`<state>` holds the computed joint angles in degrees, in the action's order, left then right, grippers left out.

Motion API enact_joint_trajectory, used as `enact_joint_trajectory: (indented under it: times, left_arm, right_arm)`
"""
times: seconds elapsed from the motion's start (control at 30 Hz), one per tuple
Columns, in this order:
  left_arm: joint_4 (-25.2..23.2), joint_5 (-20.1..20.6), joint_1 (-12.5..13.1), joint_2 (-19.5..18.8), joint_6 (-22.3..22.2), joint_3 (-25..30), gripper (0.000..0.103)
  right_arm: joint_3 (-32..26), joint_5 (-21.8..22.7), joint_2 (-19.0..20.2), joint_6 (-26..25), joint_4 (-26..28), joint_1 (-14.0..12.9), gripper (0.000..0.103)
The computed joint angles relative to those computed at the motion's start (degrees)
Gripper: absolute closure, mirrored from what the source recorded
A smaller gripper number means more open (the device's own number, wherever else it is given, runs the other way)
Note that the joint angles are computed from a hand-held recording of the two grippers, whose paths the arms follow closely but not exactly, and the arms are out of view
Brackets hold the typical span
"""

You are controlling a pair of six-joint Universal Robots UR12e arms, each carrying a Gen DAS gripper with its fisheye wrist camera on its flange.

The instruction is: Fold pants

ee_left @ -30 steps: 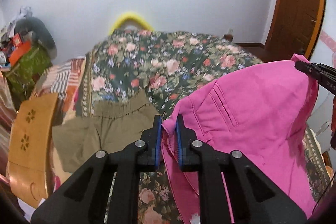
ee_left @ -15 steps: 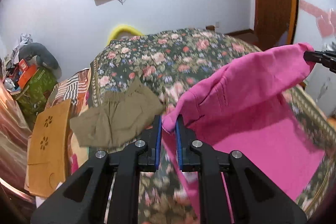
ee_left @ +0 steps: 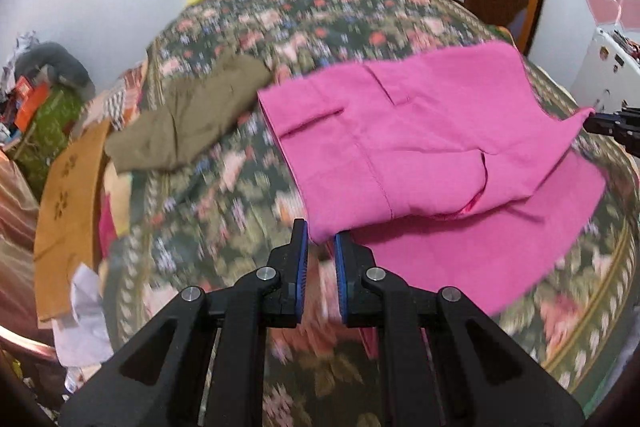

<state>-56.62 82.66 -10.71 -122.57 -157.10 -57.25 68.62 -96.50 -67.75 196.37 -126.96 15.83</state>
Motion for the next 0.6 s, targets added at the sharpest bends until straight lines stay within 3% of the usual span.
enact_joint_trajectory:
  times: [0.1,0.17,0.23,0.3,0.33,0.4,0.43,0.47,0.6]
  left_arm:
    - [-1.39,0.55,0.16,0.8,0.06,-1.16,0.087]
    - [-0.97,1.22,0.34,1.47,-0.25,-1.87,0.072]
    - [-0.86,0.39,0.69,1.87,-1.01,-1.94,0.063]
    - [0.05,-0.16,0.91,2.21,-1.56,-1.87,0.058]
    - [0.86,-0.09,0.89,2.37,-1.68,-1.82,0.051]
    - [2.43,0.13,0.77,2.4,-1.92,-1.45,0.035]
    - [3.44,-0.13,0.68,2.52,-2.15,-1.43,0.024]
    - [4.37,-0.63,0.6,2.6,-2.21,-1.44,0.02]
    - [4.72,-0.3,-0.67,2.16,2.18,-0.64,0.019]
  right_arm:
    - [0.57,0.63,-0.57,-0.33,2.03,0.06,0.097]
    - [0.72,-0.98,-0.89,0.0,3.73,0.44,0.097]
    - [0.89,-1.56,-1.3,-0.09,4.58,0.66,0.097]
    - [1.17,-1.76,-1.77,-0.43,4.12,0.99,0.087]
    - [1.49,-1.7,-2.04,-0.67,3.63,1.18,0.082]
    - [1.54,-1.95,-2.25,-1.87,2.23,1.69,0.062]
    - [1.48,-2.09,-2.22,-2.36,1.67,1.88,0.061]
    - [1.24,-2.02,-2.08,-3.16,1.05,2.1,0.061]
    - [-0.99,0.11,-0.65,-5.66,0.86,2.64,0.061]
